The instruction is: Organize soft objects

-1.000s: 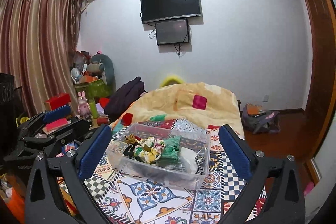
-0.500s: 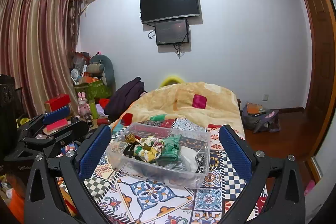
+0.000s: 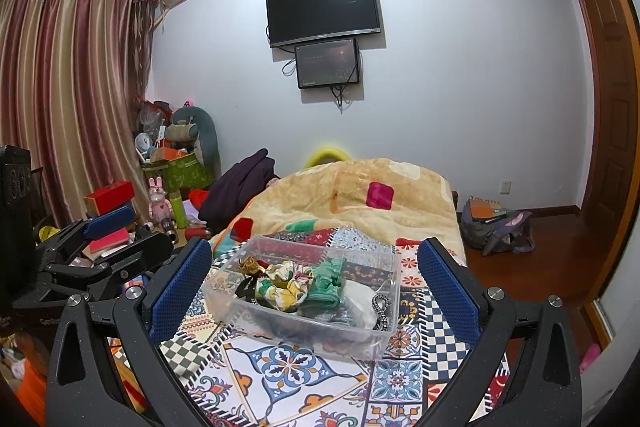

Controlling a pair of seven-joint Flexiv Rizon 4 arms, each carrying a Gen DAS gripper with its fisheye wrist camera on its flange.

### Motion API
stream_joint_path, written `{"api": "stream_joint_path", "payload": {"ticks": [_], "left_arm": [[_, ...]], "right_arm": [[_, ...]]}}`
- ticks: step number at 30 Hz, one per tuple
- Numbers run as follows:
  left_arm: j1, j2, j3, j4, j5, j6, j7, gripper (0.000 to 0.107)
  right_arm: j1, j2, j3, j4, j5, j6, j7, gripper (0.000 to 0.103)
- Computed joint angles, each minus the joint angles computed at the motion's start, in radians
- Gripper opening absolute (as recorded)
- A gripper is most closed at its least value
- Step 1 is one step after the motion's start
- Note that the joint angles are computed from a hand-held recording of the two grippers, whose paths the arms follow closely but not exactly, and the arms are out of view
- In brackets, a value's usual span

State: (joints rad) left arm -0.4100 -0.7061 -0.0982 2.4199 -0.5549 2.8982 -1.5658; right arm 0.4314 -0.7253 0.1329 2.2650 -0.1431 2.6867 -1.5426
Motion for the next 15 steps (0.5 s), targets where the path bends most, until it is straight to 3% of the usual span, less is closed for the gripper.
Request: {"api": "stream_joint_path", "payload": {"ticks": [15], "left_arm": [[-0.002, 0.005, -0.001, 0.005, -0.004, -0.005, -0.003, 0.103]], "right_arm": [[-0.005, 0.009, 0.001, 0.003, -0.003, 0.000, 0.006, 0.103]]}}
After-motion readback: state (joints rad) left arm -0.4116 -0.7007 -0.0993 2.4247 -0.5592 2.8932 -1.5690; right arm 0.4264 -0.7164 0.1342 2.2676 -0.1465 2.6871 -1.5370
